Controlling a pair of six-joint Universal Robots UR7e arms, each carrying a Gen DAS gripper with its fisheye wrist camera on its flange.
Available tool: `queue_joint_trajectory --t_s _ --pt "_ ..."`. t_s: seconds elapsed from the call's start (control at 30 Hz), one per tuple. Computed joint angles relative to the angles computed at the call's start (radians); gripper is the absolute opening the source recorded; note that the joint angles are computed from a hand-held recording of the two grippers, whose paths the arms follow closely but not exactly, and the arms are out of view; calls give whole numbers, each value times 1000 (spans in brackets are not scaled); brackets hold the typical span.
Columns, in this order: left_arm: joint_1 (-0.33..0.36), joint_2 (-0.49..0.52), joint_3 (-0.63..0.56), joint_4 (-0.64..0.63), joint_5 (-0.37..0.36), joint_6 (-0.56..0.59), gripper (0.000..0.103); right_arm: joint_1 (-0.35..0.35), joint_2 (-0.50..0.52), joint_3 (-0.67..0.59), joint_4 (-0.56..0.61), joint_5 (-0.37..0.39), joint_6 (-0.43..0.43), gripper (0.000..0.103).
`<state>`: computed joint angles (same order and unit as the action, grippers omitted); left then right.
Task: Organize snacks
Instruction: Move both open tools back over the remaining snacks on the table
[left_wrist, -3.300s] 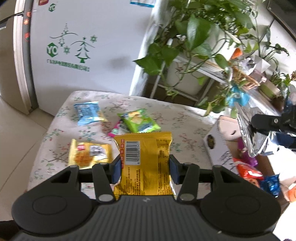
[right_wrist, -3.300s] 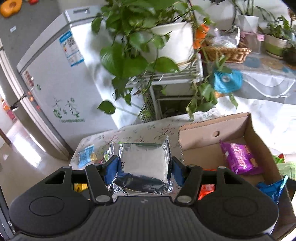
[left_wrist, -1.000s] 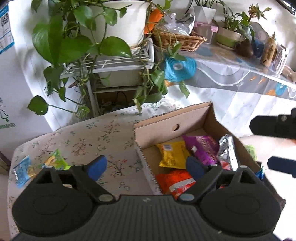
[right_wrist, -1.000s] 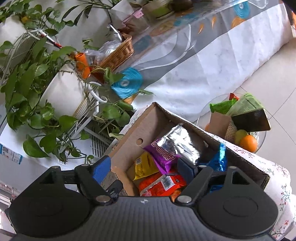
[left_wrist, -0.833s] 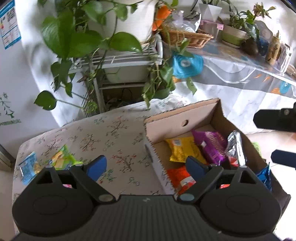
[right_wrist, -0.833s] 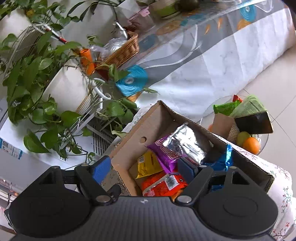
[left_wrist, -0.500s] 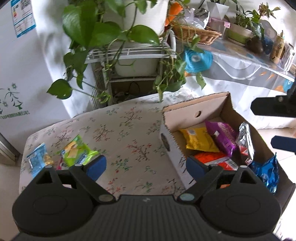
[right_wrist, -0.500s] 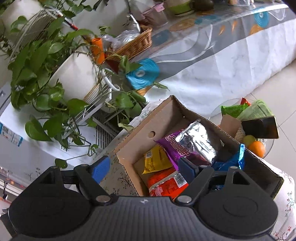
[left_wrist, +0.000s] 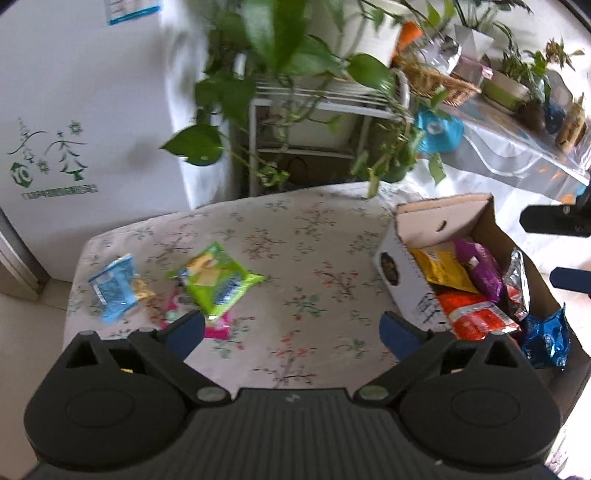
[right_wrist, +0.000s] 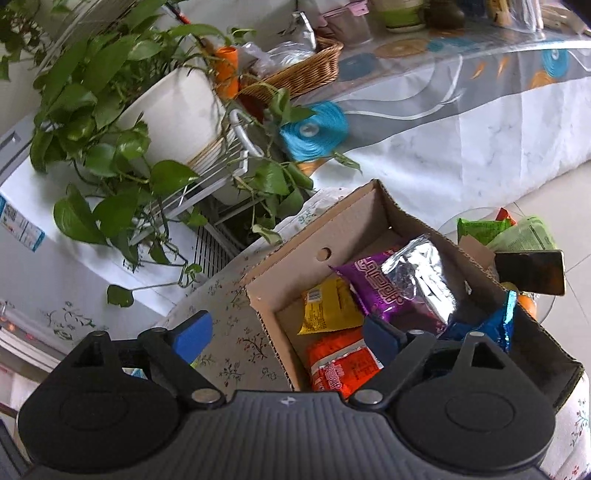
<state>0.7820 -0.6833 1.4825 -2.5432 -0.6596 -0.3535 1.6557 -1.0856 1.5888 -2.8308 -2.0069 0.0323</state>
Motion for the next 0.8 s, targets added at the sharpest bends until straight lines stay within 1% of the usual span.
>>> queue_joint_trajectory --t_s 0.13,0.23,0.37,0.47,0.57,0.8 --pt "11 -48 58 -60 22 20 101 10 16 -5 -3 -10 -40 95" --pt "30 -94 101 -102 6 -2 101 19 26 -7 -13 -17 -80 97" --pt "57 -133 133 -115 21 -44 100 34 45 -7 -41 -30 -151 99" --pt "76 -156 146 -104 25 -110 100 41 57 -12 -33 -25 -188 99" --pt "91 -177 160 -101 19 -144 100 48 70 -15 -33 -23 -225 101" --pt "125 -200 165 17 -13 -229 100 56 93 -16 -42 6 -264 102"
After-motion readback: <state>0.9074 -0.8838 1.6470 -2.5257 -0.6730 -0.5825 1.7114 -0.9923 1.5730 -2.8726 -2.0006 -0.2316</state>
